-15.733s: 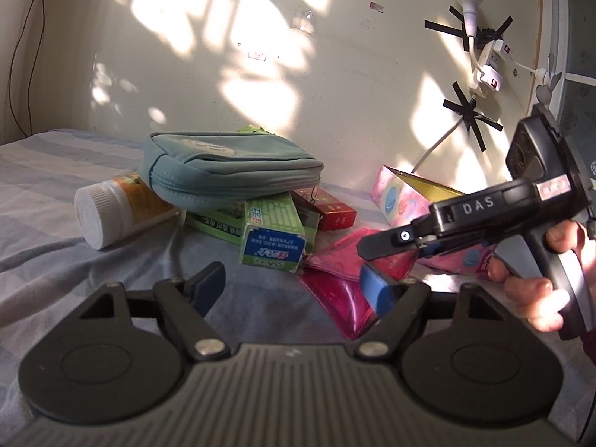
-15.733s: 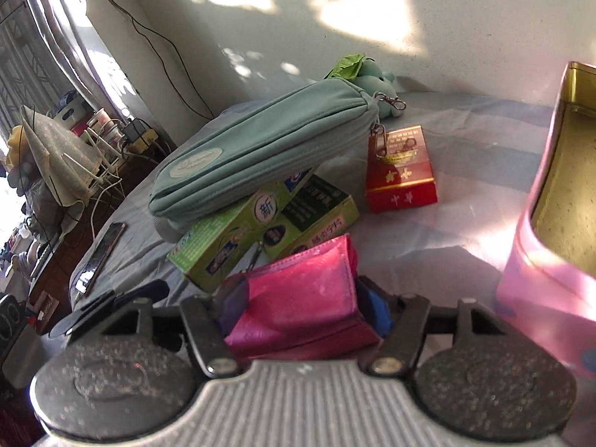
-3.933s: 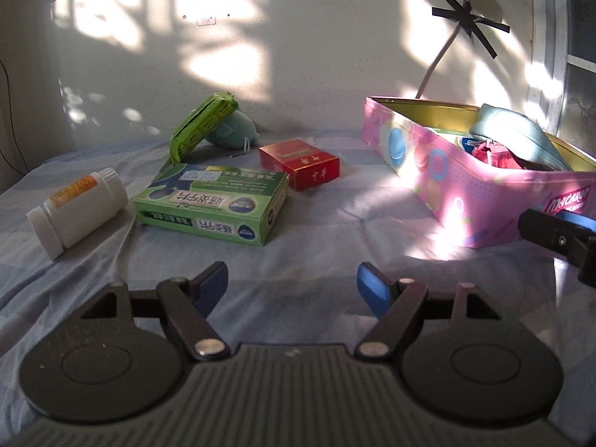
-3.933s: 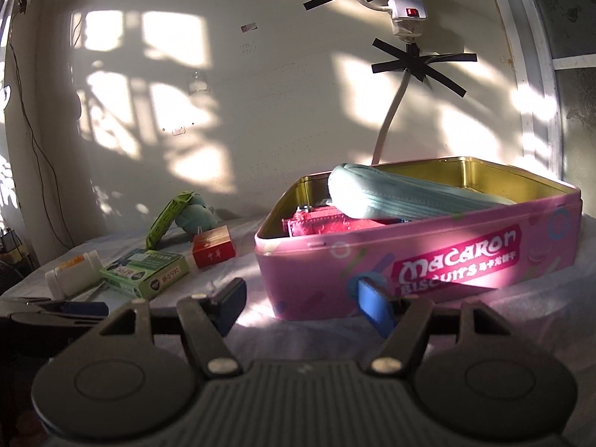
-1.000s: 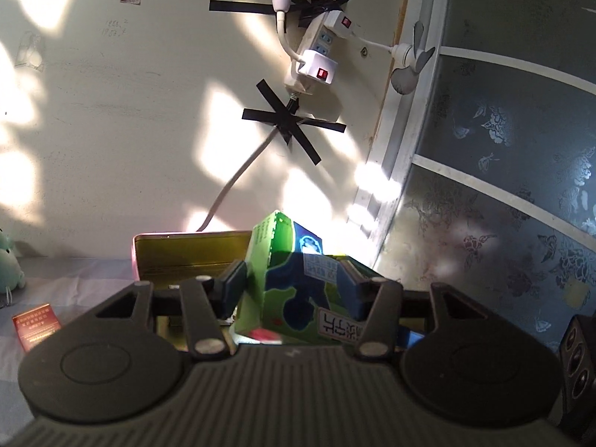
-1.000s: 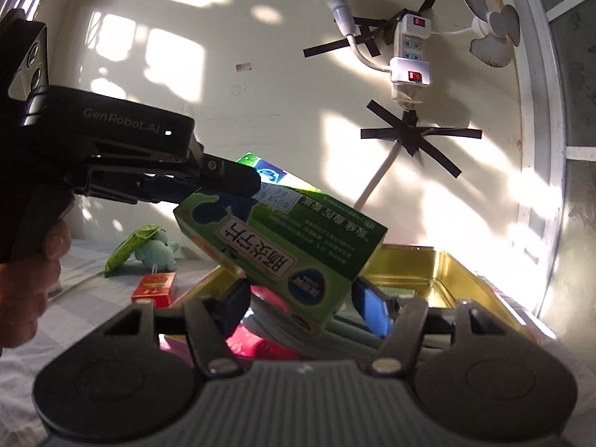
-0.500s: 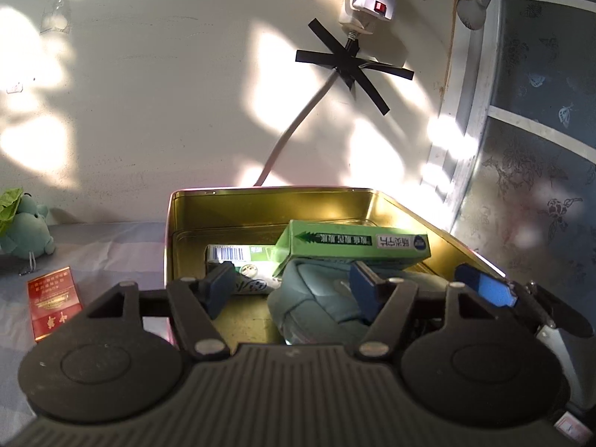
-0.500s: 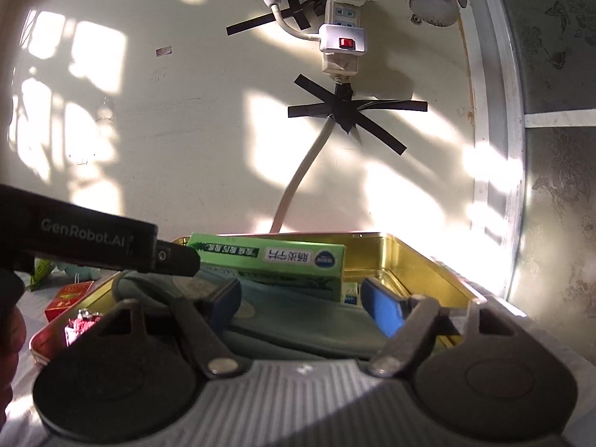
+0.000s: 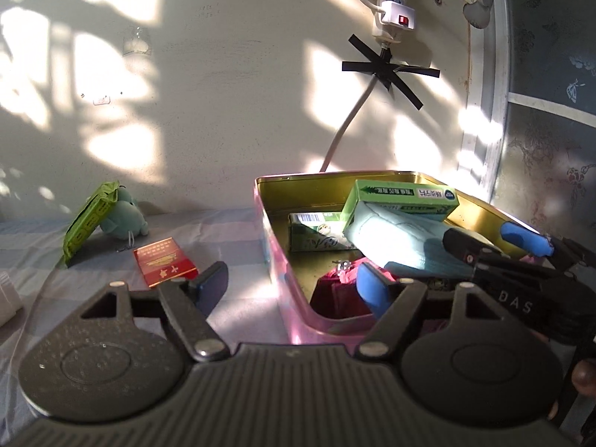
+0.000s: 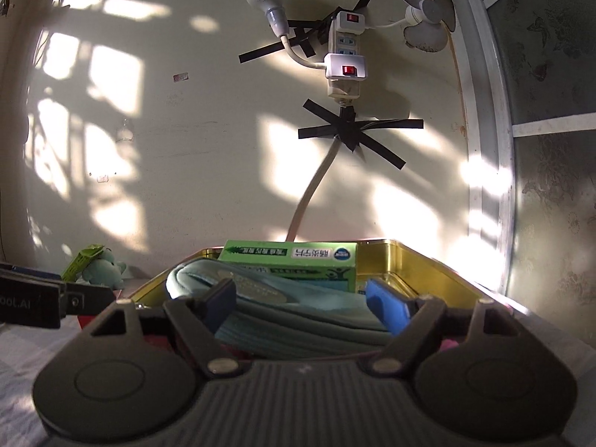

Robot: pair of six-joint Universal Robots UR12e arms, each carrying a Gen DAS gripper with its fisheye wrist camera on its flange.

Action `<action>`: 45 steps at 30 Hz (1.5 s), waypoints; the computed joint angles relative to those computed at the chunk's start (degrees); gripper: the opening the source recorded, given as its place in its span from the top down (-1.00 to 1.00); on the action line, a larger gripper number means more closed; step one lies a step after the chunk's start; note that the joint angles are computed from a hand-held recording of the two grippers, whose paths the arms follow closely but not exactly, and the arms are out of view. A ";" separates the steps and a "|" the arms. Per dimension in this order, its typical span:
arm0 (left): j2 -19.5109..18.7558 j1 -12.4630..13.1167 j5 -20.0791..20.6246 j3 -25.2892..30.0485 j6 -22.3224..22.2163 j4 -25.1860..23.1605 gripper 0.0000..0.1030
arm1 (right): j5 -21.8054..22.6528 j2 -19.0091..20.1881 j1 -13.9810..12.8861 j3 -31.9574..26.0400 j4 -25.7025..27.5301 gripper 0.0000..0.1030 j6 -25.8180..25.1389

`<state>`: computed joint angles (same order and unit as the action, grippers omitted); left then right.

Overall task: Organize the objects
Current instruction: 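Lower the green medicine box into the pink tin and open the right gripper, then grasp the white pill bottle with the right gripper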

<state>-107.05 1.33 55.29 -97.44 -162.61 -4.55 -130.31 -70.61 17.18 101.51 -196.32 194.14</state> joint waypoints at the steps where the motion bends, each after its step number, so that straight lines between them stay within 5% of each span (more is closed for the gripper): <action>1: 0.08 0.15 0.28 -0.14 0.23 -0.21 -0.51 | -0.03 -0.18 0.19 0.18 0.30 -0.55 0.69; 13: 0.48 2.91 5.22 -2.09 0.48 -0.92 -0.58 | -1.57 -1.02 4.06 1.51 2.54 -0.56 6.88; 19: 0.08 4.52 8.31 -2.65 0.85 -1.62 -0.59 | -0.96 -0.13 5.63 0.00 3.04 -0.55 4.93; 25: -0.11 6.38 7.93 -2.28 -0.50 -3.80 -0.60 | 2.96 0.95 6.57 -2.19 5.29 -0.51 1.65; 32: -1.53 9.82 11.83 -1.98 -0.63 3.37 -0.65 | 12.45 2.96 6.97 -6.18 8.77 -0.50 -3.83; 37: -3.47 13.26 17.05 0.26 -11.86 5.34 -0.69 | 24.54 6.19 6.07 -12.64 15.04 -0.50 -6.95; 39: -4.15 15.02 16.07 1.60 -20.04 3.46 -0.67 | 29.91 8.15 5.51 -16.43 18.17 -0.50 -7.34; 42: -5.03 17.63 8.07 3.07 -31.49 0.20 -0.66 | 37.26 12.48 4.75 -23.69 21.53 -0.56 -8.05; 45: -5.77 17.10 9.34 5.24 -32.74 -2.16 -0.59 | 42.94 16.68 3.71 -31.33 26.44 -0.59 -6.02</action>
